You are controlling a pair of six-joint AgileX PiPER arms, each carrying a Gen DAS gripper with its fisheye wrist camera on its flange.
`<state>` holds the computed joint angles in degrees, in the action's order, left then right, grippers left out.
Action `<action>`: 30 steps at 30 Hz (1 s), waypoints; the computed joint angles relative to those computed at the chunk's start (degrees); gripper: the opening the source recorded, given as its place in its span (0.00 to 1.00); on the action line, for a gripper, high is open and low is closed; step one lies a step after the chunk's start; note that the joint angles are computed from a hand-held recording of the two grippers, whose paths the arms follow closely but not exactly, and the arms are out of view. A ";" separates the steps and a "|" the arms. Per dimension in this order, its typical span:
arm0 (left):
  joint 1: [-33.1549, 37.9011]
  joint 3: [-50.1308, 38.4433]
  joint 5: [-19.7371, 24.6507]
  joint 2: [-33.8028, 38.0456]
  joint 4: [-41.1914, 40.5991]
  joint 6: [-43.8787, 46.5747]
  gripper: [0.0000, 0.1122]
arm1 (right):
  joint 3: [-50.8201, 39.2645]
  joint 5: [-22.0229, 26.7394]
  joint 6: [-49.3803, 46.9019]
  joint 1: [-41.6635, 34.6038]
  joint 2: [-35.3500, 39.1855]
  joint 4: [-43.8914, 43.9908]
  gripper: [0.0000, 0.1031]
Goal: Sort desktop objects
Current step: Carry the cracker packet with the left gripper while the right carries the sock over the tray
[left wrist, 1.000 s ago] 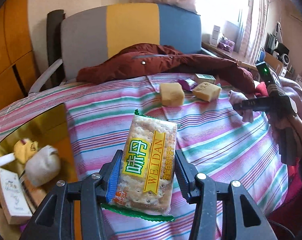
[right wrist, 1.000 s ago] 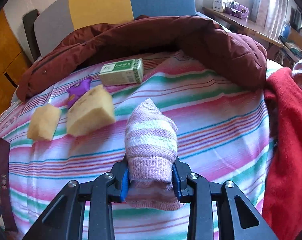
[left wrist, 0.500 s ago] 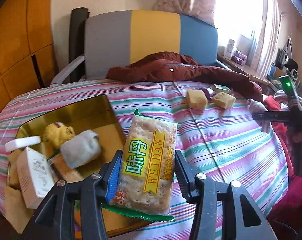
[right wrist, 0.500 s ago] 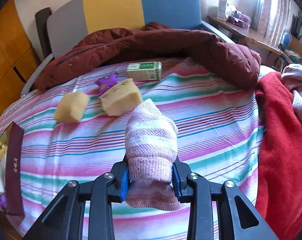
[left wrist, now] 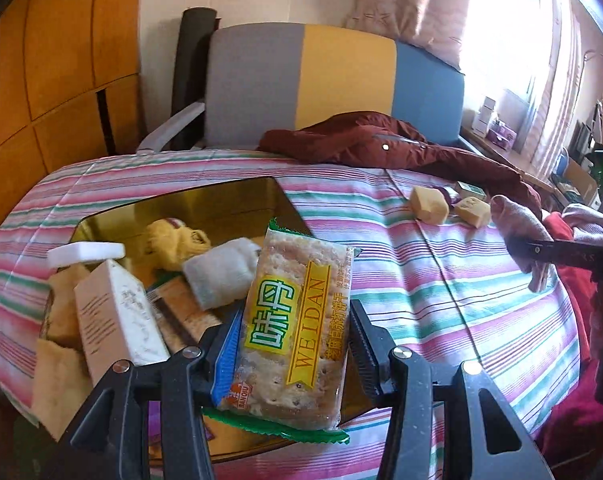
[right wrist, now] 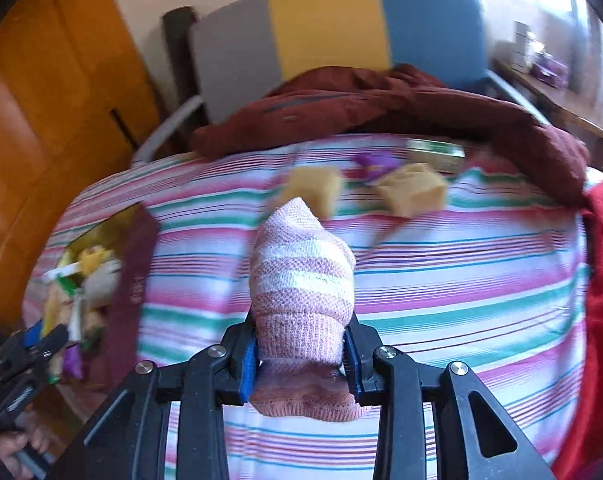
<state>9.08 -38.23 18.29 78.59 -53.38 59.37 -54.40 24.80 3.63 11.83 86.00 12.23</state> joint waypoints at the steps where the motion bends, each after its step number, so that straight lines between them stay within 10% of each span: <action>1: 0.82 0.23 0.19 -0.40 -0.51 0.82 0.45 | -0.05 -0.45 0.30 1.39 0.13 0.32 0.34; 22: 16.70 0.20 5.82 -2.54 -6.29 10.06 0.45 | -6.66 -8.62 1.49 26.46 10.66 10.72 0.35; 30: 19.55 0.15 7.23 -1.13 -8.00 12.21 0.45 | -8.25 -9.80 15.06 30.31 12.56 -2.18 0.35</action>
<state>28.63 -38.08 25.53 77.46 -61.38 71.58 -62.65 15.00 18.68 42.14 98.56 10.06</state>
